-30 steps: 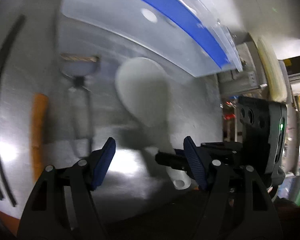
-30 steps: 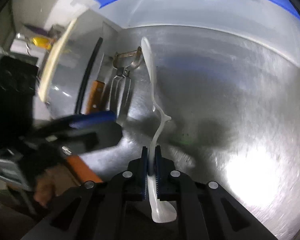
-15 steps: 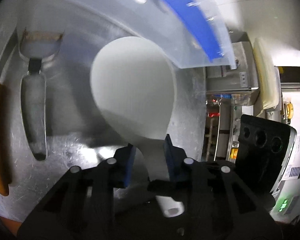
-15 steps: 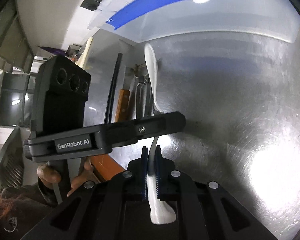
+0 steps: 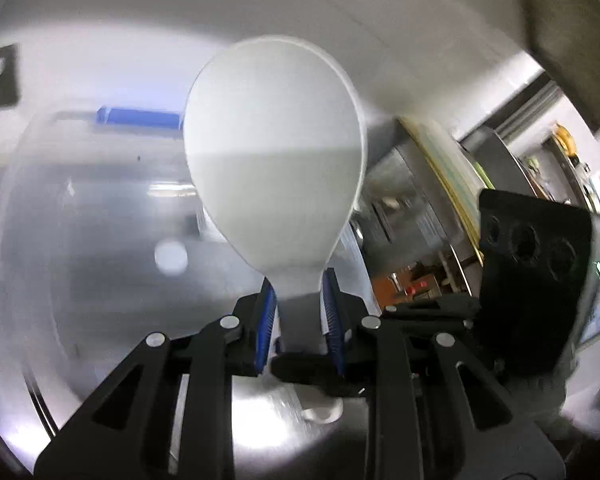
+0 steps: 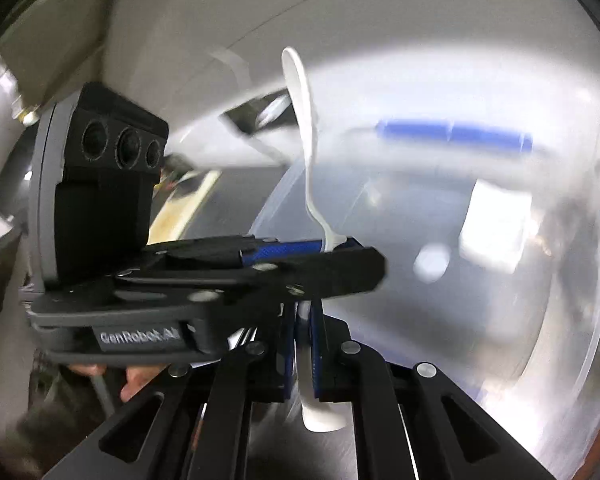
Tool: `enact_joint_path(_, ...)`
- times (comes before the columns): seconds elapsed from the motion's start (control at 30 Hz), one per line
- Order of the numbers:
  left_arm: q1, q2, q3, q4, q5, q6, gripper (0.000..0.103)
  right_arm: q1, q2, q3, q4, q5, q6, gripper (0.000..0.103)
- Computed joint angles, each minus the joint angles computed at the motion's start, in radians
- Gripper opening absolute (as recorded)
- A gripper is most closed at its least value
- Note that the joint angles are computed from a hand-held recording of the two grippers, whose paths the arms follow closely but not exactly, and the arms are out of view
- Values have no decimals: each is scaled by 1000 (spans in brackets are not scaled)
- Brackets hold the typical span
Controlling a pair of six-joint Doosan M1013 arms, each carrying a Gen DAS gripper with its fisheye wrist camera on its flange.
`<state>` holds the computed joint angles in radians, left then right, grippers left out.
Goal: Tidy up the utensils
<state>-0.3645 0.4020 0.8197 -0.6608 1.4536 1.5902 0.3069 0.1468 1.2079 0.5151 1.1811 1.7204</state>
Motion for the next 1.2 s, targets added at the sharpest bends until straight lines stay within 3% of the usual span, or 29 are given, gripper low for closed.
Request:
enact_joint_path(0.13,-8,225,-313,9,216,-104,23,-27,77,-55,-75,17,121,8)
enact_joint_path(0.23,-23,307,-389,-9,293,-139,23,-48,90,-24,-64,24,163,8)
enact_joint_path(0.5,-54,421,-471,-19,420,-192,23,-111,112,58,-44,110,266,8)
enact_joint_path(0.67,-60,418,-469,23,433,-154,24,-120,114,64,-55,132,309,11)
enact_joint_path(0.7,-65,407,-464,58,423,-135,26,-118,120,52,-73,149,311,15)
enact_joint_path(0.73,-69,392,-440,83,403,-118,37,-118,123,42,-88,160,313,17)
enact_joint_path(0.77,-72,373,-424,126,380,-91,51,-111,136,28,-110,153,315,27)
enact_joint_path(0.8,-75,345,-385,144,352,-73,55,-100,132,22,-158,156,314,37)
enact_joint_path(0.9,-72,281,-323,182,274,-38,55,-75,91,20,-284,132,299,37)
enact_joint_path(1.0,-46,169,-198,175,122,-2,55,-49,19,40,-378,69,290,37)
enact_joint_path(1.07,-36,90,-109,150,9,6,59,-39,-39,77,-317,2,227,37)
enact_joint_path(1.17,10,-46,70,103,-154,37,63,-4,-79,110,-159,-14,102,37)
enact_joint_path(1.2,24,-95,139,100,-198,45,63,12,-82,120,-111,-10,67,43)
